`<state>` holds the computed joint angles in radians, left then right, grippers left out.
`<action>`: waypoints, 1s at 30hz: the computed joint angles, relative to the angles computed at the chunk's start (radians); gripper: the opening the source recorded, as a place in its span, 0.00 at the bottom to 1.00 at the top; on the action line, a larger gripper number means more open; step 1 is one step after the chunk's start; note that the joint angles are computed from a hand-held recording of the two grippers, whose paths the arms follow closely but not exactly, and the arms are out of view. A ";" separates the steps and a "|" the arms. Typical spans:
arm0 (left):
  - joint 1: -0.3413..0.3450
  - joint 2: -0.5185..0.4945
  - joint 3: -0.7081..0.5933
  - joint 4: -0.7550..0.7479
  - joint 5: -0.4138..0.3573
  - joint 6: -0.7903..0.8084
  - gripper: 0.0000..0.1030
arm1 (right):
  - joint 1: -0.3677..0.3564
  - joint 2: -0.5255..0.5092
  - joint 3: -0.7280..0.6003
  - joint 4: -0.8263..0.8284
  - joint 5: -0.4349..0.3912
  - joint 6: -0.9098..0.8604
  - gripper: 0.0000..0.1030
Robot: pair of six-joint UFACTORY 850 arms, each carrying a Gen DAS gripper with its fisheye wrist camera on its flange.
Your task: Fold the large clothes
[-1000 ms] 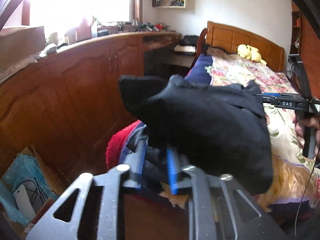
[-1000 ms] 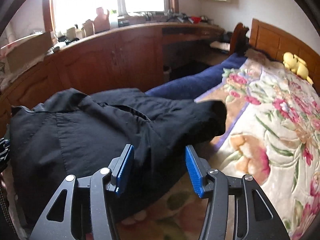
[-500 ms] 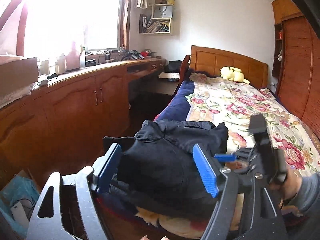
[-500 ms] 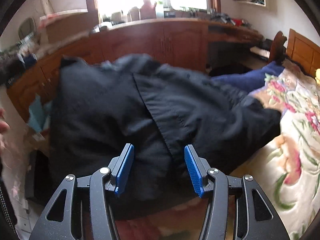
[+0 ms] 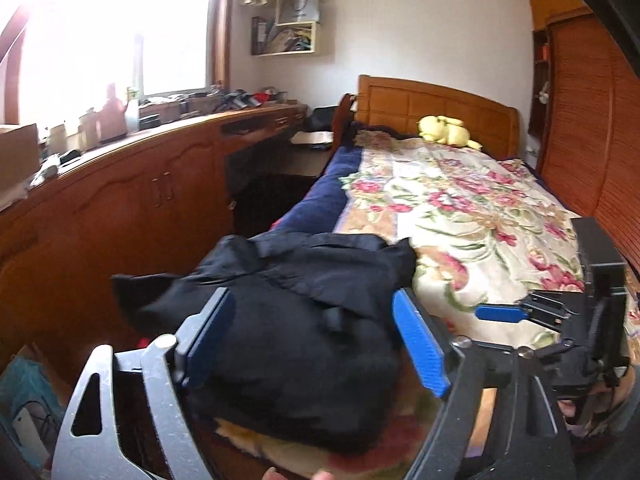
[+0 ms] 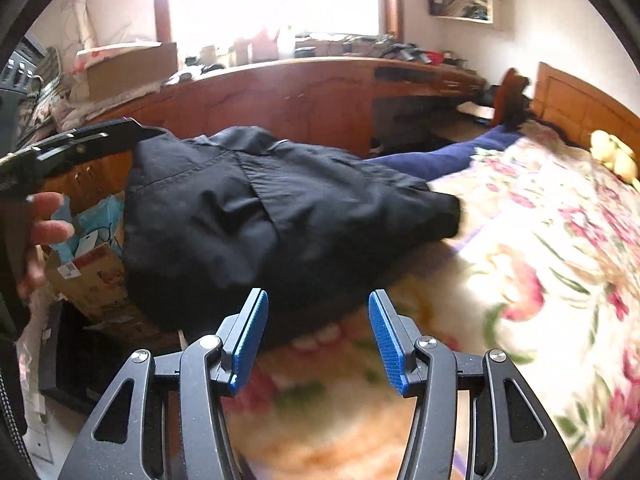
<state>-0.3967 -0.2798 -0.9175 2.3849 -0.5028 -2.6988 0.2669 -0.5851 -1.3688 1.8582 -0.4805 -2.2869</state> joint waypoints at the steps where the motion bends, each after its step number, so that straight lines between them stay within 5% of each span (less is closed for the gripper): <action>1: -0.017 -0.007 -0.011 0.015 0.003 -0.018 0.81 | -0.015 0.026 0.037 0.033 -0.007 -0.033 0.55; 11: -0.166 -0.119 -0.162 0.042 0.069 -0.052 0.85 | -0.213 0.277 0.374 0.283 -0.087 -0.273 0.78; 17: -0.259 -0.184 -0.253 0.018 0.092 -0.025 0.85 | -0.328 0.386 0.519 0.399 -0.131 -0.355 0.80; 26: -0.368 -0.246 -0.336 -0.046 0.125 0.008 0.85 | -0.391 0.474 0.665 0.600 -0.173 -0.419 0.80; 30: -0.410 -0.260 -0.365 -0.221 0.114 0.166 0.85 | -0.426 0.528 0.731 0.641 -0.198 -0.421 0.80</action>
<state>-0.8069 -0.5403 -1.2822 2.1641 -0.3887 -2.5331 -0.1588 -0.0569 -0.6379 2.4988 -0.6785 -2.7081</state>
